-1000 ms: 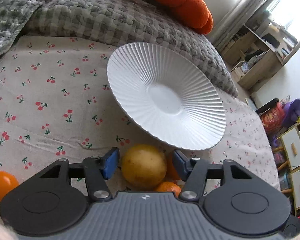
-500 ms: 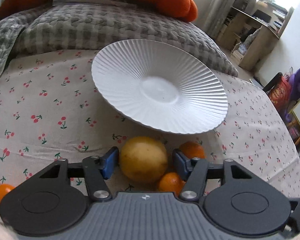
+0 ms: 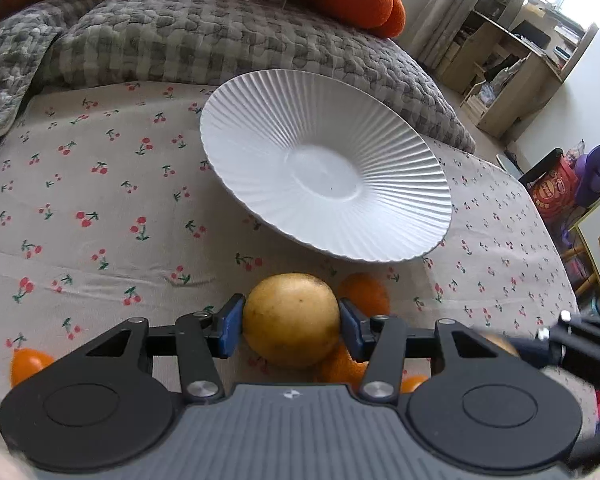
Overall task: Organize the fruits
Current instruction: 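Close the left tool on the large yellow citrus while the right tool grasps a large orange, then carry both fruits over the white plate and open the left tool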
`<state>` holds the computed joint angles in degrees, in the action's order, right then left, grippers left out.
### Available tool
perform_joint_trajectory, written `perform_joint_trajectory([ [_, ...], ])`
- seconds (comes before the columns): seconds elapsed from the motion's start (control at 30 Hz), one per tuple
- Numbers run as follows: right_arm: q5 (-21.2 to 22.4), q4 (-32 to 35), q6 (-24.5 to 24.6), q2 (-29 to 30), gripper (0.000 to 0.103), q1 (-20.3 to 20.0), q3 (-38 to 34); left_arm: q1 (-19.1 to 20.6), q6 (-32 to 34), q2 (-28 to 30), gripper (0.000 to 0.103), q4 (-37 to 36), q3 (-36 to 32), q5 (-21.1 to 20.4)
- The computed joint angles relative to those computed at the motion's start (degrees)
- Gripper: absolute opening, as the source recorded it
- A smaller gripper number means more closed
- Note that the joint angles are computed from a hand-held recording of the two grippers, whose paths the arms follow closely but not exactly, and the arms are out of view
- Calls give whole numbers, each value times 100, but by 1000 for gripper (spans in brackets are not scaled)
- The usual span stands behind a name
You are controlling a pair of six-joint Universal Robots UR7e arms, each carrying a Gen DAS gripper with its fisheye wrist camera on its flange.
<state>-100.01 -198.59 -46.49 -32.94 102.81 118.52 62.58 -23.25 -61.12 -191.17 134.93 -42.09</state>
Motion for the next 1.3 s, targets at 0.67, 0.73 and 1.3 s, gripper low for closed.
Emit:
perform_joint_trajectory([
  [0.67, -94, -679, -604, 928, 44, -15, -1296, 220, 1138, 329, 40, -876, -992, 197],
  [0.73, -167, -507, -531, 1023, 44, -34, -1466, 281, 1216, 429, 40, -789, -1138, 175],
  [1.3, -98, -189, -254, 1137, 49, -160, -1689, 601, 1460, 800, 41, -769, -1521, 0],
])
